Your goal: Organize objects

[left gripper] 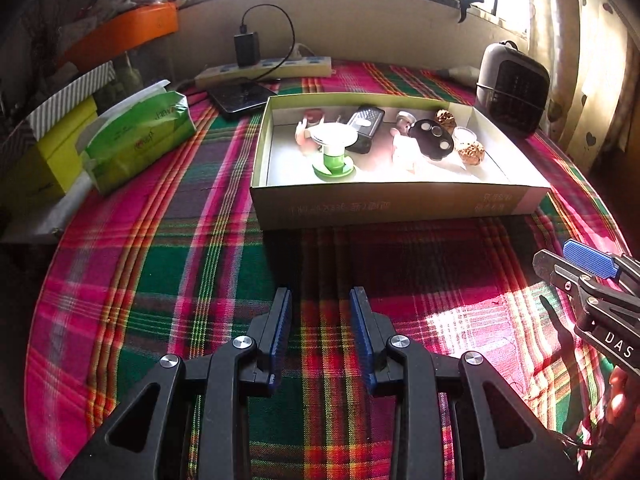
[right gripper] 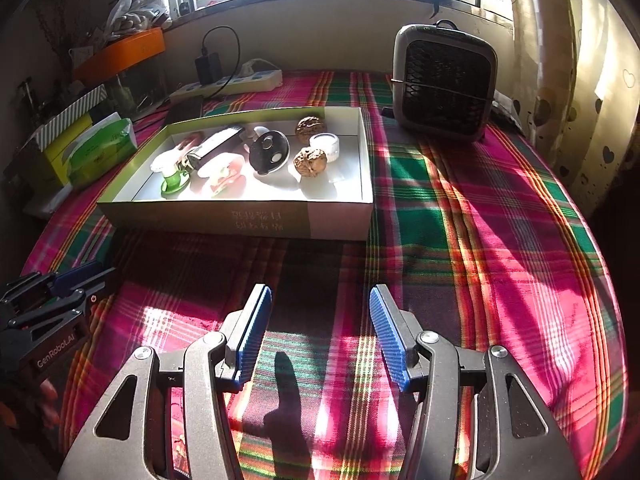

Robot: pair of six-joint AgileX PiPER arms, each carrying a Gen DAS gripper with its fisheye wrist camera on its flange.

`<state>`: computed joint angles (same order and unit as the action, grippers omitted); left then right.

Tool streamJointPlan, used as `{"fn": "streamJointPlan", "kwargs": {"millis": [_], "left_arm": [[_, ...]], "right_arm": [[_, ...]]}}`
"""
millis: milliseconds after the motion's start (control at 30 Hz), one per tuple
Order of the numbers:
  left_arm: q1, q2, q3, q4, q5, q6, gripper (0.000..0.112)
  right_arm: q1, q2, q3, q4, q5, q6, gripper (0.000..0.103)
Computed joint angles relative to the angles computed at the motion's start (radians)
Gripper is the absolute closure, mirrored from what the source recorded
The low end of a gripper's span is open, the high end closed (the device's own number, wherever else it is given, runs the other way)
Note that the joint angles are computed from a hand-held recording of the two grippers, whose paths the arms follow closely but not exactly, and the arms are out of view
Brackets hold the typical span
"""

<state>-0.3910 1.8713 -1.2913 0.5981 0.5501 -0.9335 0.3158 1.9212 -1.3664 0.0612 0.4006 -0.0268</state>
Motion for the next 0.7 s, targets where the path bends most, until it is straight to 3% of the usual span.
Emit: {"fn": "streamJointPlan", "kwargs": {"millis": [200,333,700], "left_arm": [[-0.016,-0.003,0.022,0.083,-0.007,-0.103,0.084],[-0.012,-0.005,0.024,0.075,-0.013,-0.099,0.084],[-0.012,-0.006,0.025,0.077,-0.012,-0.1,0.084]], "right_arm": [[-0.001,0.002,0.016,-0.052,0.01,0.054,0.05],[-0.008,0.003,0.014,-0.03,0.011,0.038,0.043],[0.015,0.011,0.0,-0.11,0.029,0.097,0.037]]}}
